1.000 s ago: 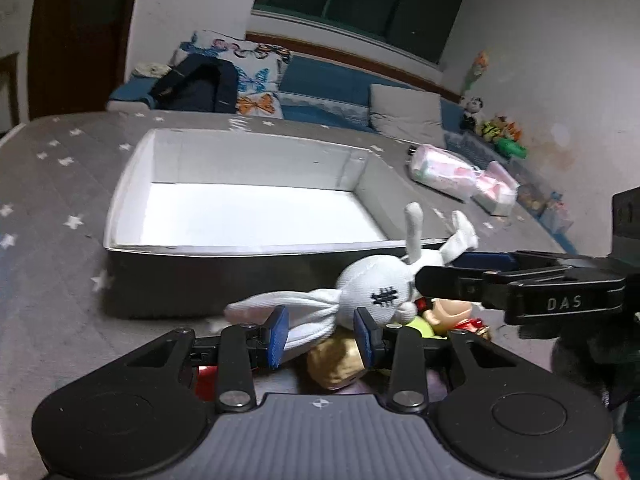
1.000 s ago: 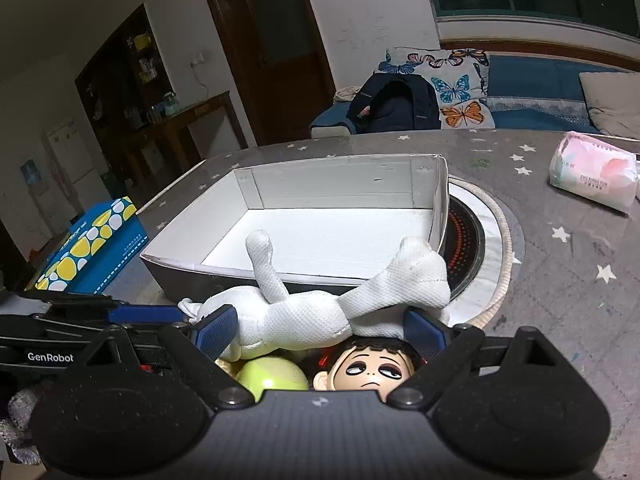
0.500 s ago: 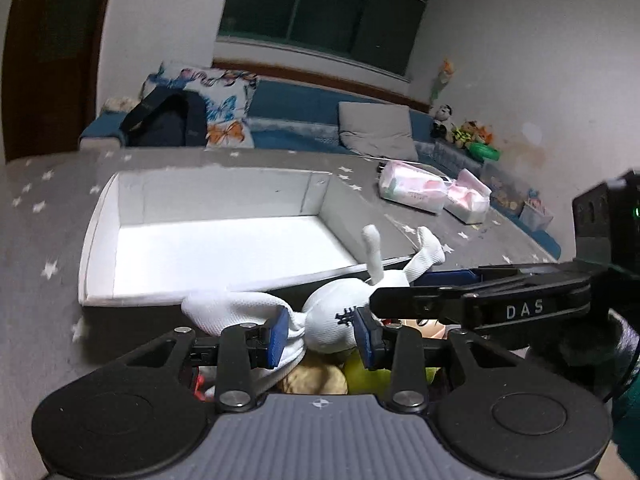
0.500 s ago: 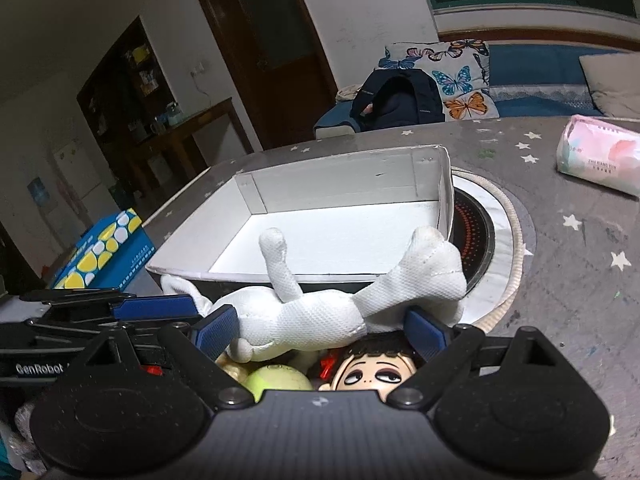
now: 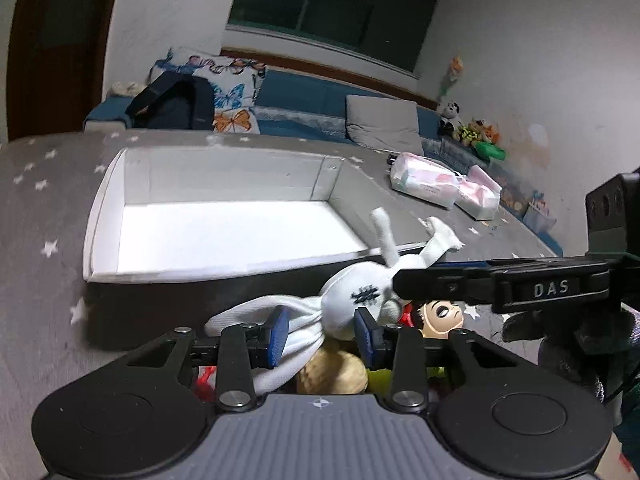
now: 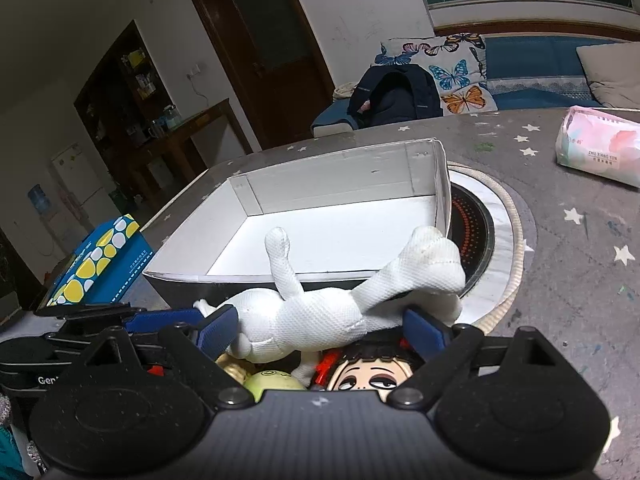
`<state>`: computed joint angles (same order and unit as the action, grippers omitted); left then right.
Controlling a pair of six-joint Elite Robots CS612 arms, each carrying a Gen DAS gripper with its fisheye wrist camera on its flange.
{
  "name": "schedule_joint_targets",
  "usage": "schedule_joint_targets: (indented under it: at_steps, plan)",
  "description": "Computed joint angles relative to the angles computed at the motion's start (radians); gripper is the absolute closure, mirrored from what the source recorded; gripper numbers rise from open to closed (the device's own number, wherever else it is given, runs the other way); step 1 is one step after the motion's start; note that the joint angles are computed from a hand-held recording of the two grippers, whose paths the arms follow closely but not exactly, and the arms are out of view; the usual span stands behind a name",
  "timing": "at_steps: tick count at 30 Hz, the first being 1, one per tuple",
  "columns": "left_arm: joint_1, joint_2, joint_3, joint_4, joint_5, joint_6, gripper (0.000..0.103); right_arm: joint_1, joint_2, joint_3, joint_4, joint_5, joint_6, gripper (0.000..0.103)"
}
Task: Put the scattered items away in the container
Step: 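Close the left gripper on the white plush rabbit's body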
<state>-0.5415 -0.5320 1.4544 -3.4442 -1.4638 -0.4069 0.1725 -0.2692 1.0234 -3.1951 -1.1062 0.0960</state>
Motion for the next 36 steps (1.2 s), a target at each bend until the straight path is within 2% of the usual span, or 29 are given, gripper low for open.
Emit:
schedule_joint_targets:
  at_steps: [5,9,13,15,18,20,25,29,32,36]
  plan:
    - [0.008,0.002,0.003,0.020,-0.005,-0.050,0.064,0.001,0.003,-0.009,0.006,0.001,-0.002,0.011]
    - [0.024,0.013,-0.013,0.011,-0.059,-0.121,0.065,0.002,0.006,-0.013,0.009,-0.002,-0.005,0.011]
    - [0.040,0.035,-0.025,-0.078,-0.137,-0.182,0.065,-0.001,0.010,-0.020,0.013,0.008,-0.004,0.011]
    - [0.043,0.040,-0.027,-0.092,-0.156,-0.201,0.065,-0.002,0.013,-0.024,0.013,0.016,-0.002,0.011]
    - [0.040,0.036,-0.024,-0.085,-0.142,-0.179,0.065,-0.003,0.017,-0.030,0.016,0.027,0.002,0.011]
    - [0.034,0.028,-0.018,-0.070,-0.129,-0.137,0.065,-0.004,0.018,-0.032,0.019,0.032,-0.001,0.012]
    - [0.020,-0.001,0.007,0.001,-0.041,-0.055,0.065,-0.008,0.020,-0.034,0.020,0.040,0.012,0.016]
    - [0.016,0.000,-0.001,0.049,-0.051,-0.006,0.065,-0.007,0.023,-0.040,0.023,0.037,0.016,0.018]
    - [0.007,0.007,-0.014,0.061,-0.026,0.029,0.065,-0.006,0.023,-0.041,0.026,0.032,0.010,0.021]
    - [0.006,0.015,-0.025,0.055,-0.019,0.037,0.077,-0.006,0.024,-0.043,0.030,0.036,0.011,0.032]
